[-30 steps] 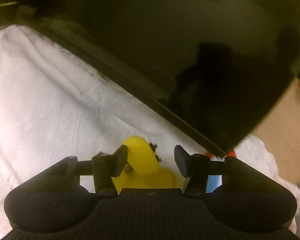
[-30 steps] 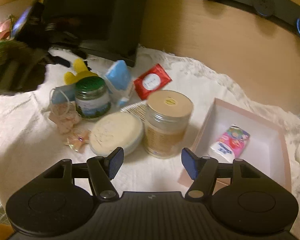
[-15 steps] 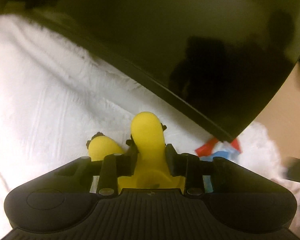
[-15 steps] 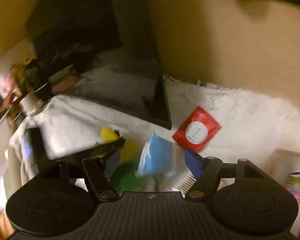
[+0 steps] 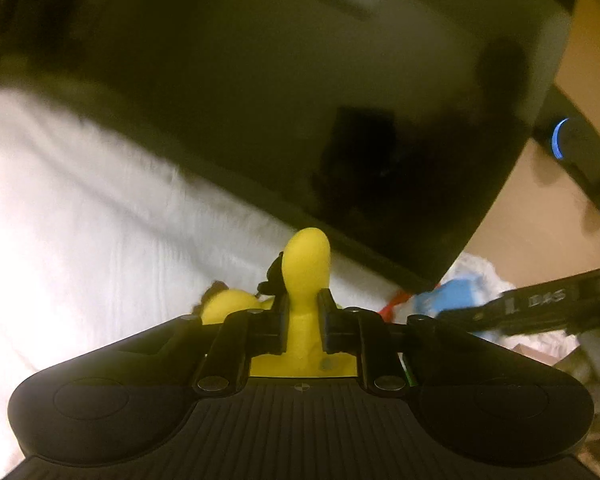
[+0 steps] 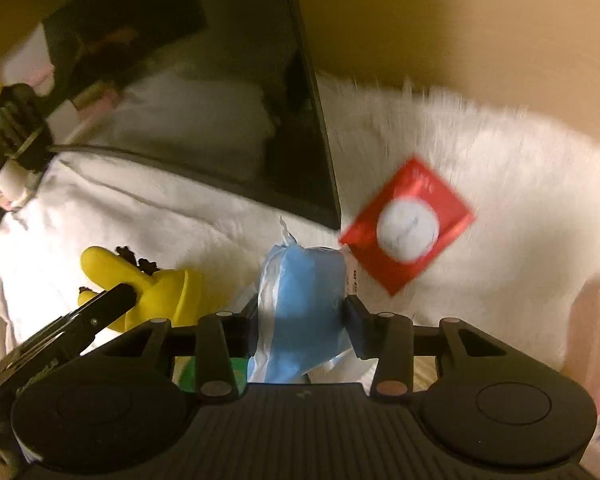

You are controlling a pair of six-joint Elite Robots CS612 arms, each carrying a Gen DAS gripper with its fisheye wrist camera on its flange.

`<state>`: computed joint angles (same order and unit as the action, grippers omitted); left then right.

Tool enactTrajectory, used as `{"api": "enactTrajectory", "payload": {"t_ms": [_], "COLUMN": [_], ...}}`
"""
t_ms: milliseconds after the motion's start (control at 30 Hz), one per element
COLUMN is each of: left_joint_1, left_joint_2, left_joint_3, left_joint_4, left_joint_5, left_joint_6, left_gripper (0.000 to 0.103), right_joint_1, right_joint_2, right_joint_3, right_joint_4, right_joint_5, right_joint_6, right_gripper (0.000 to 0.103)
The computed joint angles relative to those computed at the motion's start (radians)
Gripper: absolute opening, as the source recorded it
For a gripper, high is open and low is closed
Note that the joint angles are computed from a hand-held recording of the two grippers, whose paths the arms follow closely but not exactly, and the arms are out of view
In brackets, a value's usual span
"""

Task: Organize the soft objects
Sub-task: 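Grasp the yellow toy with the left tool while the right tool grasps the blue face mask, then carry the yellow toy and blue mask into the pink box and open both tools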

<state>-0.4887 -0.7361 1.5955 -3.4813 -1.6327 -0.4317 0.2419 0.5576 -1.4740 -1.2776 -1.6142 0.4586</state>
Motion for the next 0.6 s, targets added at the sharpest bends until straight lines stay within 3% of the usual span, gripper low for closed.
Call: {"api": "enactTrajectory", "payload": {"t_ms": [133,300,433,600], "left_joint_1": [-0.005,-0.016,-0.038,-0.076], "left_joint_2": [-0.033,-0.070,-0.098,-0.113], "left_joint_3": [0.018,0.038,0.055,0.043], "left_joint_4": [-0.039,-0.071,-0.127,-0.164], "left_joint_5": [0.035,0.051,0.038,-0.029], "left_joint_6": [0.046,0.089,0.127,0.145], "left_gripper": [0.015,0.015,0.015,0.015], "right_joint_1": [-0.010,-0.013,-0.011,-0.016], "right_joint_2": [-0.001,-0.003,-0.006,0.001], "right_joint_3": [-0.068,-0.160,-0.231,-0.333], "right_joint_4": [-0.023,-0.051,-0.058,-0.042], "right_joint_5": [0.035,-0.006,-0.066,-0.151], "right_joint_6": [-0.006,-0.034,-0.061,-0.097], "right_gripper": [0.040,0.040,0.040,0.040]}}
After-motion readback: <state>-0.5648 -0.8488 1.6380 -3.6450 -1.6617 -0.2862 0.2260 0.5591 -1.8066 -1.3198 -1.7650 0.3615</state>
